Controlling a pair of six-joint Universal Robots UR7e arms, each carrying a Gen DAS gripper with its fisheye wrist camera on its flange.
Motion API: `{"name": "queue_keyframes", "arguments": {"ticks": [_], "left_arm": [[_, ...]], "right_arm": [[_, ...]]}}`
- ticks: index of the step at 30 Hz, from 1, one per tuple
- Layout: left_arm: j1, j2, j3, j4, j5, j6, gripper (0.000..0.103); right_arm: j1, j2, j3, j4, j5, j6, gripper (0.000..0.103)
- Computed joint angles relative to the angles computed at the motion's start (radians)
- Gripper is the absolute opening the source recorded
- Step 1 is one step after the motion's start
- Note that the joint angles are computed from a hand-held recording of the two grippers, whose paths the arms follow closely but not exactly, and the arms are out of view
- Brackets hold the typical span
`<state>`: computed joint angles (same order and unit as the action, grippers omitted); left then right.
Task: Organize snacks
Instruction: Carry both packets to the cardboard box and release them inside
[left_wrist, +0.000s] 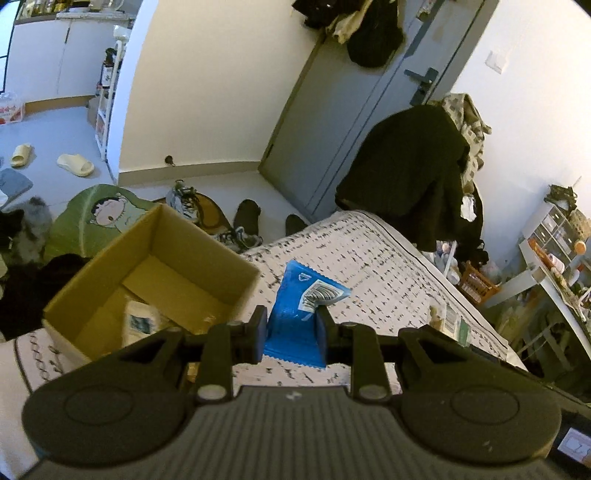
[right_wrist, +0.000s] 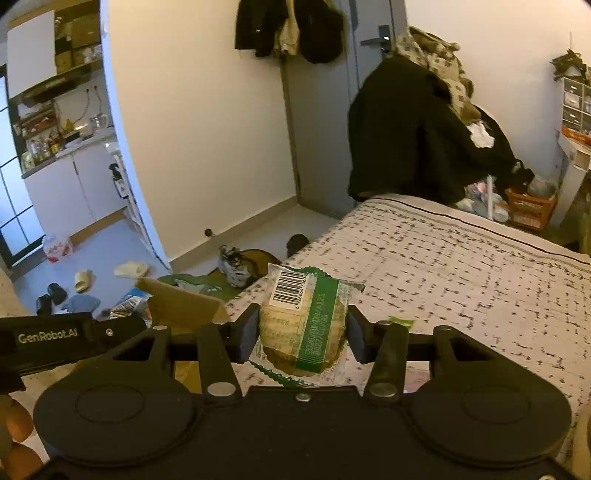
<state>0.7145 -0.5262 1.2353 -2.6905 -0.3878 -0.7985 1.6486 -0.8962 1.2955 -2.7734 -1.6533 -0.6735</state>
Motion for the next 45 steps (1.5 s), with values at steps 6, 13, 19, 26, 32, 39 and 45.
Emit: {"name": "queue_keyframes", "arguments": {"ticks": [6,13,19,26,32,39,45], "left_arm": [[-0.001,-0.057,0.076,0.015,0.026,-0.045,0.025],[0.011,-0.125,0.149,0.083,0.050,-0.146,0.026],[0.030,-0.163,0.184,0.136,0.055,-0.212,0.026],[0.046,-0.190,0.225,0.130,0.070,-0.225,0.026],[0.056,-0.209,0.238,0.172,0.094,-0.278,0.028],[0.055,-0.257,0.263,0.310,0.082,-0.414,0.033],[0.045,-0.287,0.258,0.503,0.092,-0.573,0.047]], "right_arm": [[0.014,0.004,0.028,-0.008,0.028,0.001,0.048],[0.032,0.015,0.056,-0.019,0.059,-0.016,0.048],[0.046,0.032,0.063,-0.016,0.078,0.004,0.048],[0.053,0.050,0.058,0.006,0.116,-0.009,0.048],[0.057,0.071,0.037,0.030,0.129,0.020,0.048],[0.056,0.072,0.028,0.094,0.167,0.022,0.051],[0.060,0.036,0.045,0.090,0.153,-0.002,0.072]]}}
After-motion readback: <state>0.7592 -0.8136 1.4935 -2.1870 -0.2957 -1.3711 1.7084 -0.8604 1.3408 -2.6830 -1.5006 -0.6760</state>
